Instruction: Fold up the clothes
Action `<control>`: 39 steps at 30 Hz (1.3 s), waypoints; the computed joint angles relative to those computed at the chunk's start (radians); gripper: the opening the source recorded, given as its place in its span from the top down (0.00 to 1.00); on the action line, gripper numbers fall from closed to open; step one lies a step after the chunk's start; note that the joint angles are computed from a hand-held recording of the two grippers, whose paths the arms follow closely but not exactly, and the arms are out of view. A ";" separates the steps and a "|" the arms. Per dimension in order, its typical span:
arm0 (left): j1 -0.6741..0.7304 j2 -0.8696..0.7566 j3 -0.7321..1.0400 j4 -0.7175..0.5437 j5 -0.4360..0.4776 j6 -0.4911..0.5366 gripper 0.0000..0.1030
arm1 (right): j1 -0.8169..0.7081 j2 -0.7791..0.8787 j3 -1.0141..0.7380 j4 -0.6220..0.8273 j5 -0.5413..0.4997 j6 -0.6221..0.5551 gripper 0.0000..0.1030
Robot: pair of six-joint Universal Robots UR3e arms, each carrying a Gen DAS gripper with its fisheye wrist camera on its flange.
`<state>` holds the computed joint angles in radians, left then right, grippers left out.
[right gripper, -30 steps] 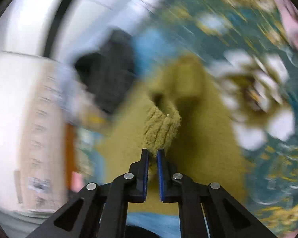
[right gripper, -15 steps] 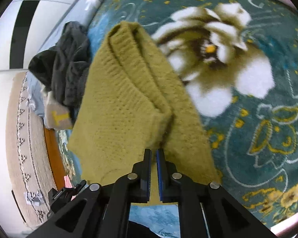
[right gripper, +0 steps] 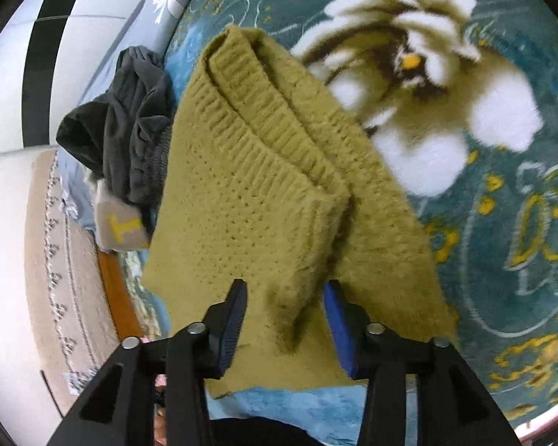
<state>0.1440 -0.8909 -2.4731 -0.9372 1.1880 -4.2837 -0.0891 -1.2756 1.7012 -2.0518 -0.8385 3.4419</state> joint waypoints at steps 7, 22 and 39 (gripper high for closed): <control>0.094 0.088 0.008 -0.094 -0.041 0.011 0.90 | 0.020 0.054 -0.122 0.021 0.081 0.130 0.90; -0.065 0.061 0.170 -0.300 0.035 -0.048 0.90 | 0.024 -0.078 0.073 0.026 -0.028 -0.108 0.91; -0.111 -0.147 0.268 -0.260 0.048 0.008 0.73 | -0.012 -0.106 -0.031 0.224 -0.174 -0.328 0.78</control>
